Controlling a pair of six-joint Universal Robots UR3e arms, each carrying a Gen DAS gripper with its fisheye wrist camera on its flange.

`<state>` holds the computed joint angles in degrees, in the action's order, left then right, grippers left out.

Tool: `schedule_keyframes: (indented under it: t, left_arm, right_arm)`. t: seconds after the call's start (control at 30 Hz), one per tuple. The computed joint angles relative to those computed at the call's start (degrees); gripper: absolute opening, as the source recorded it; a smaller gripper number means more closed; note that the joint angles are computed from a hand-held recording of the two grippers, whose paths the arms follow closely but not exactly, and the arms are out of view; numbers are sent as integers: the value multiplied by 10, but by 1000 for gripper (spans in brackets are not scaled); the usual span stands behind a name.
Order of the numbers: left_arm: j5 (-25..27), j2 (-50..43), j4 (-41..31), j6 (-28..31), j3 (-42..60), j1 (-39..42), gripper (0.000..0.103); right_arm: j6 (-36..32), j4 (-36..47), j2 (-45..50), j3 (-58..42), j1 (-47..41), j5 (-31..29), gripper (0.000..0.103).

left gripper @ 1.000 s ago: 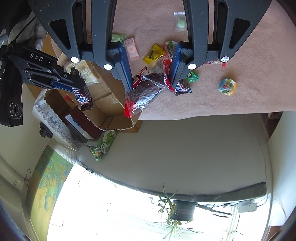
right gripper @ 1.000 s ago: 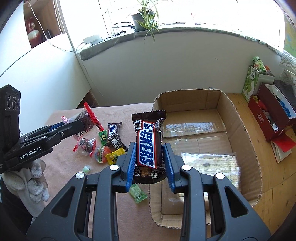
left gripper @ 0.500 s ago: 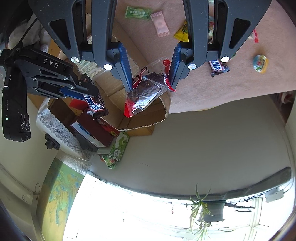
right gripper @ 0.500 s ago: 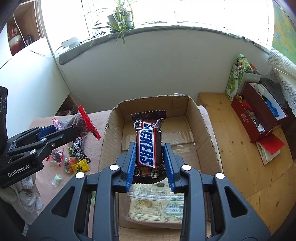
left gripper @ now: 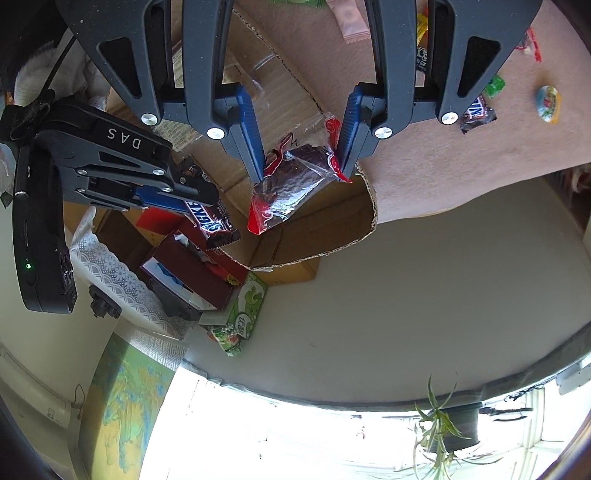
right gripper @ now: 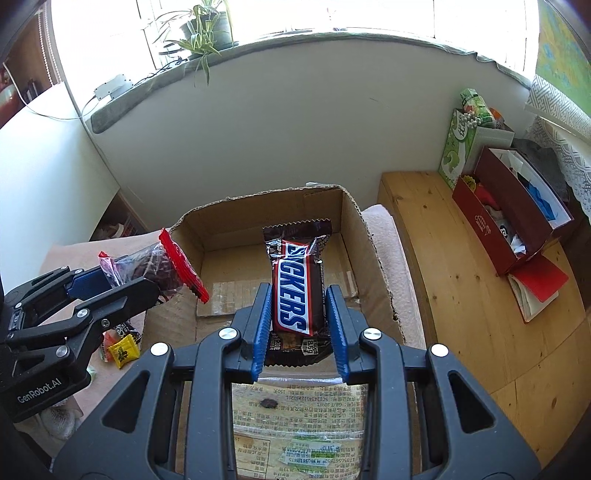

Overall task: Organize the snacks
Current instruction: 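Carry the Snickers bar with the right gripper over the box, then open the right gripper to drop the Snickers into the box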

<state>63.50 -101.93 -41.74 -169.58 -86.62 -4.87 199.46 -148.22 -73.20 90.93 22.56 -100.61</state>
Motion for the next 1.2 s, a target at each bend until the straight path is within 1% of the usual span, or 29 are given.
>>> schedule_keyframes:
  t: [0.27, 0.33, 0.4, 0.5, 0.53, 0.6, 0.8, 1.0, 1.2]
  left_arm:
    - [0, -10, -2, 4, 10, -3, 39]
    - [1, -10, -4, 6, 10, -3, 40]
    - [3, -12, -5, 4, 11, -4, 45]
    - [1, -11, -3, 3, 9, -2, 45]
    - [0, -11, -3, 3, 9, -2, 45]
    - [1, -8, -1, 4, 5, 0, 45]
    - [-9, 4, -1, 5, -8, 11, 45]
    - [-30, 39, -7, 17, -37, 41, 45]
    - [-64, 107, -16, 39, -94, 96, 45]
  right_arm:
    - [3, 4, 9, -4, -1, -3, 31]
    - [6, 6, 10, -7, 0, -8, 31]
    - [7, 0, 9, -3, 1, -12, 31]
    - [9, 1, 7, -1, 2, -15, 31]
    - [8, -1, 5, 2, 1, -14, 32]
    - [10, -4, 3, 5, 2, -17, 40]
    - [12, -3, -5, 11, 6, -19, 40]
    - [21, 2, -14, 11, 23, -31, 40]
    - [34, 10, -24, 3, 65, -60, 40]
